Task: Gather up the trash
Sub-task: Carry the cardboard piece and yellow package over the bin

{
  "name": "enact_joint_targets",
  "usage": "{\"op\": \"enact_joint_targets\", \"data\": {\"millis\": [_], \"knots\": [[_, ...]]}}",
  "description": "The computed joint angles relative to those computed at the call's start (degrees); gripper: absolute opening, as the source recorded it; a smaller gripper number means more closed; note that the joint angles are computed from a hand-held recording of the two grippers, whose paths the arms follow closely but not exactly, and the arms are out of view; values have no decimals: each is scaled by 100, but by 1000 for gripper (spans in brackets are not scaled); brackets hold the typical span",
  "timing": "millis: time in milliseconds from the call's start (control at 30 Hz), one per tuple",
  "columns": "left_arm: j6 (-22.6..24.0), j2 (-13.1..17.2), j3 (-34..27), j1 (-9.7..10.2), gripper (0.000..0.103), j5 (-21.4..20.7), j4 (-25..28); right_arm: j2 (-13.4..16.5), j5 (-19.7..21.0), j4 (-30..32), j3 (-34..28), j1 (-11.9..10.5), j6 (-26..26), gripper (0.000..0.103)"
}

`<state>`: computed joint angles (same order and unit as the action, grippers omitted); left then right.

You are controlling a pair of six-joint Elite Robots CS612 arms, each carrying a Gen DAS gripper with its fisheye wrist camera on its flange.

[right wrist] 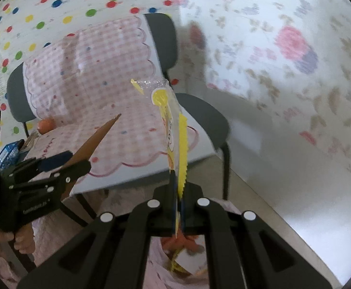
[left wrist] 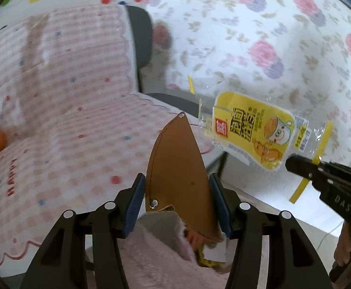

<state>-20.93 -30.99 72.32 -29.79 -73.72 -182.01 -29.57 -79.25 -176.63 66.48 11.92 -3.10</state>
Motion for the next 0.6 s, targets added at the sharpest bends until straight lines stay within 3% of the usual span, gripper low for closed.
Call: {"op": "enact_joint_targets", "data": {"millis": [333,600], "knots": [[225,208,-287,-150,55,-506,307,-311,-199,-331,812,-167,253,3],[152,290,-430,-176,55,-536,619,-262,-16,-183,811,-221,289,3]]}}
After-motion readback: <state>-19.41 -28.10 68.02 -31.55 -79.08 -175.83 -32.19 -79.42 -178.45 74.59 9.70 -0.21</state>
